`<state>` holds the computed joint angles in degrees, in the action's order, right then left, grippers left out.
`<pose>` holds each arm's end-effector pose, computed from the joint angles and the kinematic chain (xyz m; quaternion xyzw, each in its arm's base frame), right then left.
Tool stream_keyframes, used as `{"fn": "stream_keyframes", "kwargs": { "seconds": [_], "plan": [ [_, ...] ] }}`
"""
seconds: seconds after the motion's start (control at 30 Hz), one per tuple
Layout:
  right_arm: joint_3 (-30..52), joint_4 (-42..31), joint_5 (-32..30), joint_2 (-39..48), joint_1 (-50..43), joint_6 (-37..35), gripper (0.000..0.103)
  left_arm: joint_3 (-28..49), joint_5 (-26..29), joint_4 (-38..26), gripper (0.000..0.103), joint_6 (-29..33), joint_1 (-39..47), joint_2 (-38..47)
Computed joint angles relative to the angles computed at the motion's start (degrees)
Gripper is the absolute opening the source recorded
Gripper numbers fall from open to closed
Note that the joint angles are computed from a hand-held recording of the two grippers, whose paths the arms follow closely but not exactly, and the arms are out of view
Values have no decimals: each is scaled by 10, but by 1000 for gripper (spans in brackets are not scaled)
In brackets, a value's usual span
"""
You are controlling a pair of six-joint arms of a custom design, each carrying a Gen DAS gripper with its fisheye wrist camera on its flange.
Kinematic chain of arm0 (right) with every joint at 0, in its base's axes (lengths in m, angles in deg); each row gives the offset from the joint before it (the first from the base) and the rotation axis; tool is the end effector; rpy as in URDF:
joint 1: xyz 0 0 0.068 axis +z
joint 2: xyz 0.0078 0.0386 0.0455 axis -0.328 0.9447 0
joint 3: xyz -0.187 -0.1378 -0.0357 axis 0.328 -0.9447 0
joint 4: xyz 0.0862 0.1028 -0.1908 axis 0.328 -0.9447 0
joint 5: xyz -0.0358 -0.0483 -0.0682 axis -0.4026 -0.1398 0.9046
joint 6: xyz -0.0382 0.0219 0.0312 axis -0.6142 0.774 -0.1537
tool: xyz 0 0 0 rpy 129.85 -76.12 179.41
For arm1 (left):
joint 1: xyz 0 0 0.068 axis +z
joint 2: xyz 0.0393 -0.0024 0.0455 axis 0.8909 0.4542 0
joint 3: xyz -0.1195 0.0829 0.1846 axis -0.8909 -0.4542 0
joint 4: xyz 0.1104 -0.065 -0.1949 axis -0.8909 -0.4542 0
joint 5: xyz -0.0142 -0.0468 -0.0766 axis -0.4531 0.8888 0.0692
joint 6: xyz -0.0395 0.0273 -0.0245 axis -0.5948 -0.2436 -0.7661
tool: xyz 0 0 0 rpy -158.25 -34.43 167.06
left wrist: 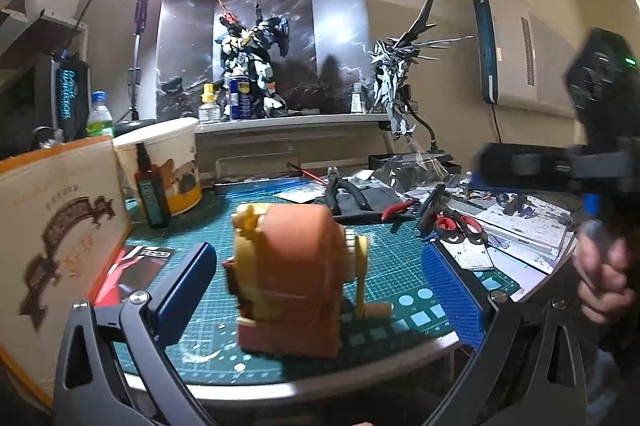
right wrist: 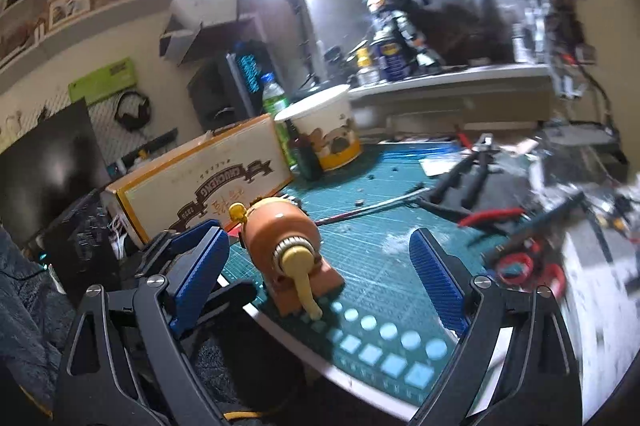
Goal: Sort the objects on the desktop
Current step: 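Close the left tool on the sharpener while the right tool releases it, then carry the sharpener with the left tool down into the cardboard box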
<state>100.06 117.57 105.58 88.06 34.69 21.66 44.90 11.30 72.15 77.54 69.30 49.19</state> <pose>0.1481 0.1666 0.1277 0.0328 0.8183 0.1642 0.5499 0.2571 0.0006 0.0863 0.3314 0.7268 -0.2377 0.5526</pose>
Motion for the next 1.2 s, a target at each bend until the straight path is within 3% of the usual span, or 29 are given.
{"fn": "stream_keyframes", "kwargs": {
  "seconds": [0.2, 0.3, 0.47, 0.97, 1.0, 1.07, 1.2],
  "plan": [
    [9, -101, 161, -9, 122, 107, 91, 74, -11, -51, 103, -23, -18, 50],
    [28, -155, 202, -3, 167, 162, 91, 98, -20, -66, 103, -26, -29, 68],
    [50, -201, 208, 17, 187, 207, 91, 103, -24, -62, 103, -29, -40, 70],
    [47, -159, 186, 51, 174, 209, 91, 123, -49, -42, 103, -38, -59, 111],
    [46, -157, 185, 51, 173, 209, 91, 123, -47, -36, 101, -39, -58, 114],
    [44, -154, 183, 51, 172, 208, 91, 122, -44, -25, 85, -39, -57, 120],
    [41, -147, 176, 57, 167, 211, 91, 109, -53, 2, 85, -36, -63, 122]
  ]
}}
